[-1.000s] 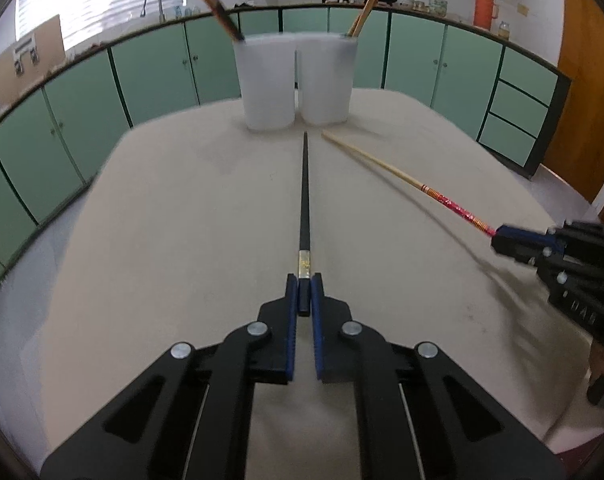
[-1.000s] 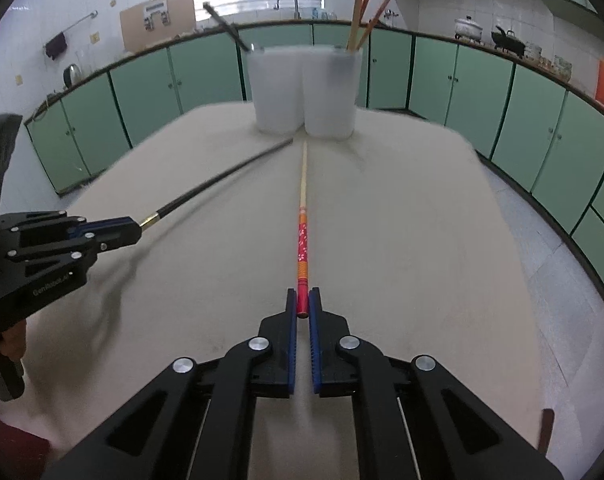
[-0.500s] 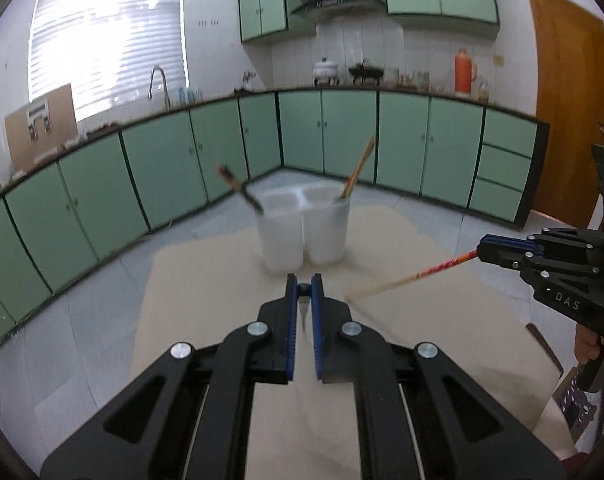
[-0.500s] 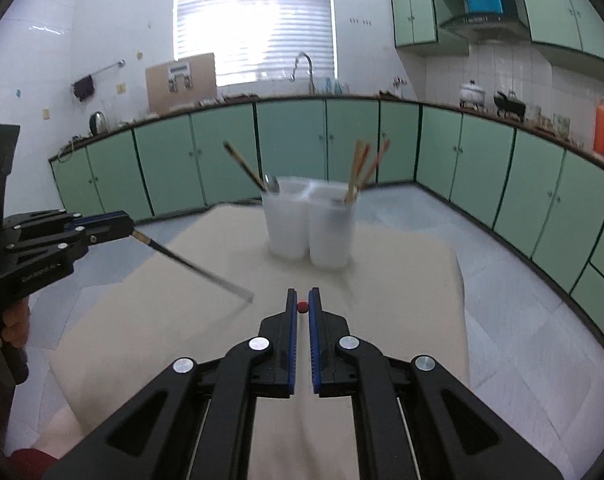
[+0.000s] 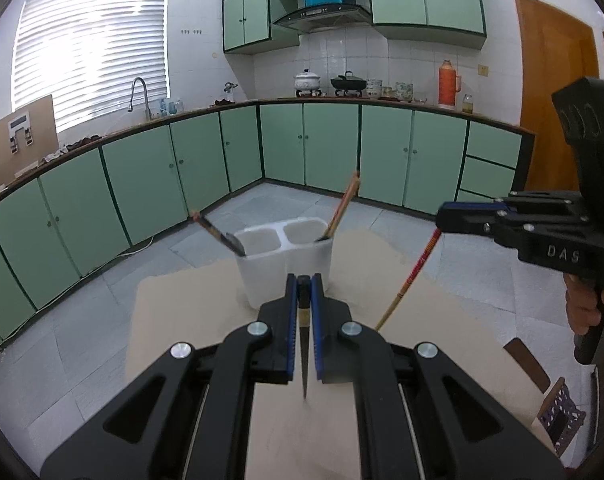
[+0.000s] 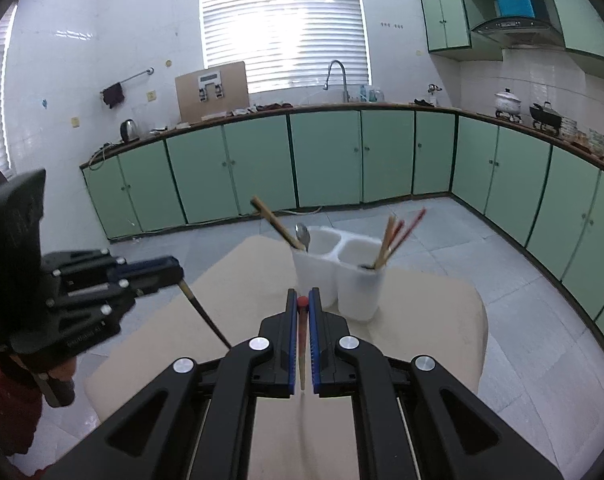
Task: Organize utensils
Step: 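Lift both chopsticks into the white holder and open both tools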
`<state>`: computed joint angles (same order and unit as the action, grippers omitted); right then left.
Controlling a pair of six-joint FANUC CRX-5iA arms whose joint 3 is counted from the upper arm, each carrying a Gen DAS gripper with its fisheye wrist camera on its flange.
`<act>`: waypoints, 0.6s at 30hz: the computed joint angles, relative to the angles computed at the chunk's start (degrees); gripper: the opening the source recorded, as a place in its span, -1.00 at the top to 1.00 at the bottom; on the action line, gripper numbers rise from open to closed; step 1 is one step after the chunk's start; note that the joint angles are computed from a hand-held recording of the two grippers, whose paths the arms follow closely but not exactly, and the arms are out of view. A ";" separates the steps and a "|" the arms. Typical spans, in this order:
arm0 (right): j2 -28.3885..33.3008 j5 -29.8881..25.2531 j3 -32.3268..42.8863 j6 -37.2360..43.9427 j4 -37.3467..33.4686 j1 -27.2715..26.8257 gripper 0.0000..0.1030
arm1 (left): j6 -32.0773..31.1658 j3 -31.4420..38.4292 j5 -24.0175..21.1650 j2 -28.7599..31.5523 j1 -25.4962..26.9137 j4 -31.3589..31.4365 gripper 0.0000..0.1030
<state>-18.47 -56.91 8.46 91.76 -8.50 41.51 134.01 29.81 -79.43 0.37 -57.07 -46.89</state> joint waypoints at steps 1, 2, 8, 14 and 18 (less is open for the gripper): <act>0.36 0.25 0.75 0.29 -0.16 -0.12 0.89 | -0.27 0.35 0.13 -0.03 0.16 -0.35 0.89; 1.29 0.56 2.43 1.05 -0.80 -0.74 0.89 | -0.41 0.75 0.48 0.06 0.31 -0.64 0.89; 5.84 2.81 10.06 1.76 -0.51 -2.57 0.89 | -2.16 5.88 3.06 1.63 1.79 -3.60 0.89; 11.20 5.00 16.12 -0.62 4.40 -2.23 0.89 | -3.09 12.74 5.68 4.90 3.00 -9.00 0.89; 15.23 5.14 19.29 -1.34 6.49 -2.33 0.89 | -3.01 15.95 7.76 7.78 5.18 -10.89 0.89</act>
<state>-3.25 -51.77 27.75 90.41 -2.01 39.18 131.00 45.77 -71.67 8.15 -51.88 -57.77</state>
